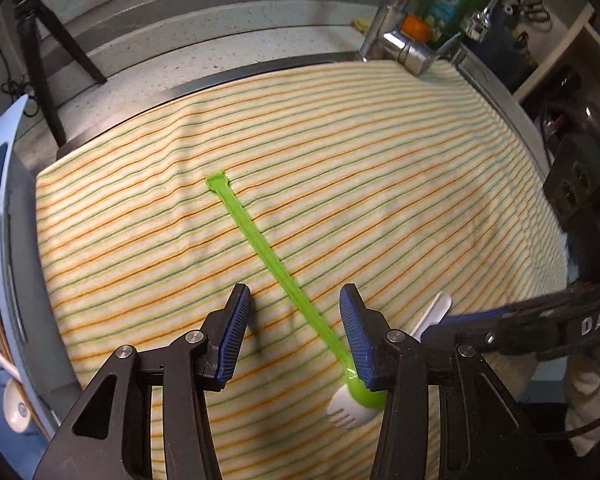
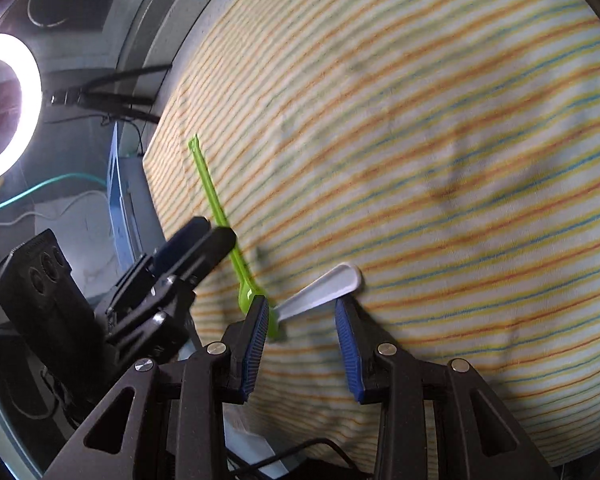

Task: Organize utensils
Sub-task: 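Grasp the green spoon with the left tool while the right tool grasps the white spork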

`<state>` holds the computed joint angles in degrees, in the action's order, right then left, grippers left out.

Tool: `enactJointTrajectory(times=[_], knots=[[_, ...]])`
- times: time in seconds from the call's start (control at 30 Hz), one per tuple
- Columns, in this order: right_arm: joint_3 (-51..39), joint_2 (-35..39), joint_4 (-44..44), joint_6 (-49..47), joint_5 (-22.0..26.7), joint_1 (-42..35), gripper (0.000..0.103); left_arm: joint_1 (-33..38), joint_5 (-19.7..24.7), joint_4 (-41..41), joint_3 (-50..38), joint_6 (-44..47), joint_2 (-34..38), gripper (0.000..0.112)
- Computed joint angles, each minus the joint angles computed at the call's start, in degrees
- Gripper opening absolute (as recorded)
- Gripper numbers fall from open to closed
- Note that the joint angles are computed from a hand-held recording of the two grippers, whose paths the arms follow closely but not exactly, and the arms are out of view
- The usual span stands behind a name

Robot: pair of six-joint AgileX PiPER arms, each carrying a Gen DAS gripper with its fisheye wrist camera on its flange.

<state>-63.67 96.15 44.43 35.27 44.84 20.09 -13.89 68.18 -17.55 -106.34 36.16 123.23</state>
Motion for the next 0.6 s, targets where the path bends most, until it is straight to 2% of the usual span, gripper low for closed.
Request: enactJointTrajectory(times=[0.17,0.27,0.37,0.47,0.6], knots=[[-5.75,3.15,-5.95,1.29,2.61,-0.73,0.032,0.38,-2.22,2.87,0.69,0.72,-0.21,0.03],[-11.1,6.35,-9.82,1.86,4.84,-0.14,0.032,1.5,-2.63,3.29,0.97,0.72,-0.43,0.026],[-18.19,10.67,-15.17,2.52,6.73,0.9,0.032,2.34,-3.54,3.69,2.46,0.79,-1.35,0.024],[-23.83,14.22,-16.95,0.8,9.52,0.99,0.032,3.27,-3.67,3.19,3.69,0.28,-2.24,0.023],[-27.28,14.41,-21.24,2.09,12.85,2.73,0.032,3.67,-4.4,2.99,4.99,-0.9,-3.06,0.023]])
